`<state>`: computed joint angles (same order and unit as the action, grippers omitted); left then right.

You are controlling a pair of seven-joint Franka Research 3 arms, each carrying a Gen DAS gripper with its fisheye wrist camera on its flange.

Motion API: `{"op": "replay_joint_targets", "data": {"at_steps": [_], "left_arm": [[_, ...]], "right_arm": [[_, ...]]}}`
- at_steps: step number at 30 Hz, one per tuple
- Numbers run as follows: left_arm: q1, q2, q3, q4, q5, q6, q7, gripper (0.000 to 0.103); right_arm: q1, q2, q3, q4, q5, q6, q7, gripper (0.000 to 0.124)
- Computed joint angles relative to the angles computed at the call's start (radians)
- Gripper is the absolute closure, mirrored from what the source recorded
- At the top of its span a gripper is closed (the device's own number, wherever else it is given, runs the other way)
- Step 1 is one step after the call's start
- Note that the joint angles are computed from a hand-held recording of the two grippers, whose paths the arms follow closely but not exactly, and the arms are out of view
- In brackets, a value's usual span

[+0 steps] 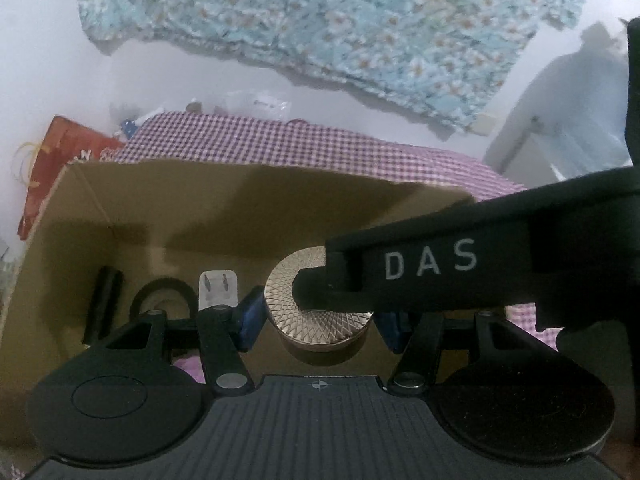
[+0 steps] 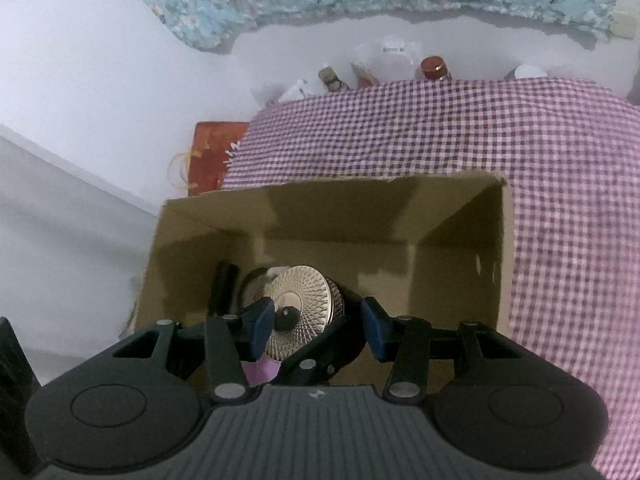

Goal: Organize rigid objects
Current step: 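Carry the gold-lidded jar into the box and open the right gripper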

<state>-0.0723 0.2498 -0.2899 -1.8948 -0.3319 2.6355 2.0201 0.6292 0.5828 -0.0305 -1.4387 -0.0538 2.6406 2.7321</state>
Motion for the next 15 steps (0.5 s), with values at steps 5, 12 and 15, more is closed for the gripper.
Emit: {"op": "replay_joint_targets", "data": {"at_steps": [5,12,15], "left_arm": [[-0.023,0.048,0.018,0.045,0.081,0.0,-0.087,0.046],[-0.012,0.077,-0.001,0.073,0.119,-0.004,-0.12,0.048],[0.001,0.075,-0.013,0.077,0.098,-0.018,-0.109,0.046]], "right_arm": [[-0.038,0.053,0.023,0.061,0.031,-0.029,-0.093,0.073],[-0.025,0.095,-0.005,0.128,0.005,-0.077,-0.127,0.076],[-0.012,0.079,-0.02,0.108,-0.011,-0.066,-0.106,0.076]]}}
